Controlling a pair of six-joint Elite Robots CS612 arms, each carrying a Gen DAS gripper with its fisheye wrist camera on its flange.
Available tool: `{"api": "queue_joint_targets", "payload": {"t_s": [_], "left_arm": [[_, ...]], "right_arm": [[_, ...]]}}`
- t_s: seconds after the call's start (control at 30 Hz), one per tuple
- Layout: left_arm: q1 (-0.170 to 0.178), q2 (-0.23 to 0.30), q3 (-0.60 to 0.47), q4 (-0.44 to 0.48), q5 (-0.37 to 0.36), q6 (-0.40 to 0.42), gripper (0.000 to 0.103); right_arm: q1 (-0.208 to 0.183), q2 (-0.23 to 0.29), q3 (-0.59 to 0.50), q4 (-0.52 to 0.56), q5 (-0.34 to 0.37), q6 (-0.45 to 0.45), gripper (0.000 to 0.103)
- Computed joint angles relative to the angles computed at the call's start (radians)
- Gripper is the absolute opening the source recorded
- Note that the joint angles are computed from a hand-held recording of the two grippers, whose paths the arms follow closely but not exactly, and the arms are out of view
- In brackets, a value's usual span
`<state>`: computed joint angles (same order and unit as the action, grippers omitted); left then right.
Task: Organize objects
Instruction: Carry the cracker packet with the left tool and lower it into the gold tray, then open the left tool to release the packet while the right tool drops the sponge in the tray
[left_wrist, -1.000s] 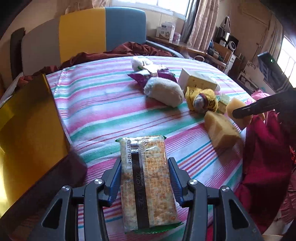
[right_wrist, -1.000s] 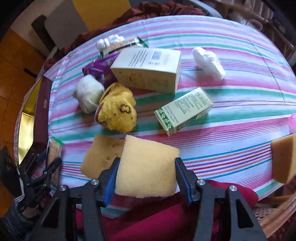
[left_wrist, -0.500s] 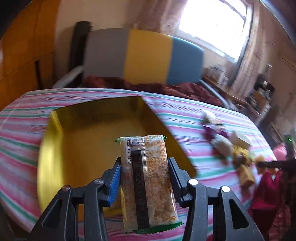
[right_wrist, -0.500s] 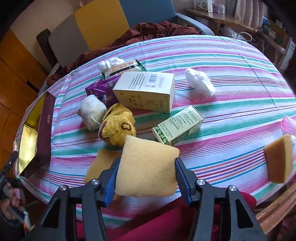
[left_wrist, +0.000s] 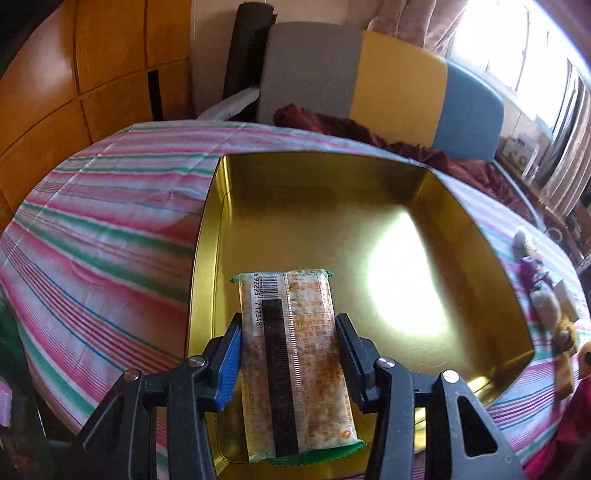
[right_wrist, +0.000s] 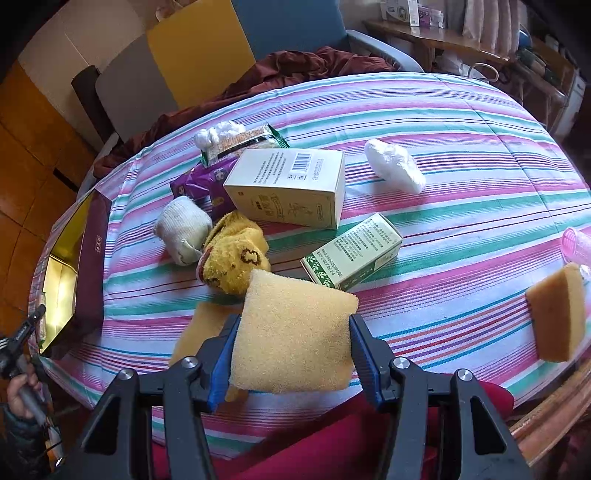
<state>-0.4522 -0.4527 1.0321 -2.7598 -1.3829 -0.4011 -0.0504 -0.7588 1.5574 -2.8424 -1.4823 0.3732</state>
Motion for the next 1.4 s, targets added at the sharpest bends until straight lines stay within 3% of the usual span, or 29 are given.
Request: {"api": "queue_joint_targets", "payload": {"t_s": [0.2, 0.5, 0.67, 0.83, 1.0, 1.1, 1.23, 1.4], "left_arm": [[-0.007, -0.004, 0.027, -0.005, 0.028, 0.039, 0.049], [-0.003, -0.044, 0.091, -0.117, 0.021, -0.015, 0.049], [0.004, -0.077, 0.147, -0.194, 0.047, -0.048, 0.049], [0.015, -0.092, 0.175, -0.208, 0.058, -0.093, 0.049], [0.023, -0.099, 0.194, -0.204, 0.063, -0.141, 0.060], [0.026, -0.101, 0.200, -0.213, 0.064, -0.154, 0.062], [0.027, -0.102, 0.206, -0.236, 0.066, -0.155, 0.062], [0.027, -0.100, 0.207, -0.239, 0.064, -0.160, 0.070]], "right_arm": [[0.001, 0.001, -0.002, 0.001, -0.004, 0.002, 0.057], [0.008, 0.000, -0.005, 0.007, -0.038, 0.001, 0.057], [0.035, -0.005, -0.027, 0.032, -0.137, -0.020, 0.058], [0.083, 0.000, -0.075, -0.039, -0.080, -0.112, 0.059], [0.155, 0.063, -0.210, -0.017, 0.029, -0.258, 0.059], [0.189, 0.121, -0.316, 0.033, 0.136, -0.305, 0.059], [0.243, 0.212, -0.476, 0.141, 0.179, -0.374, 0.060], [0.290, 0.317, -0.641, 0.246, 0.174, -0.424, 0.062]]}}
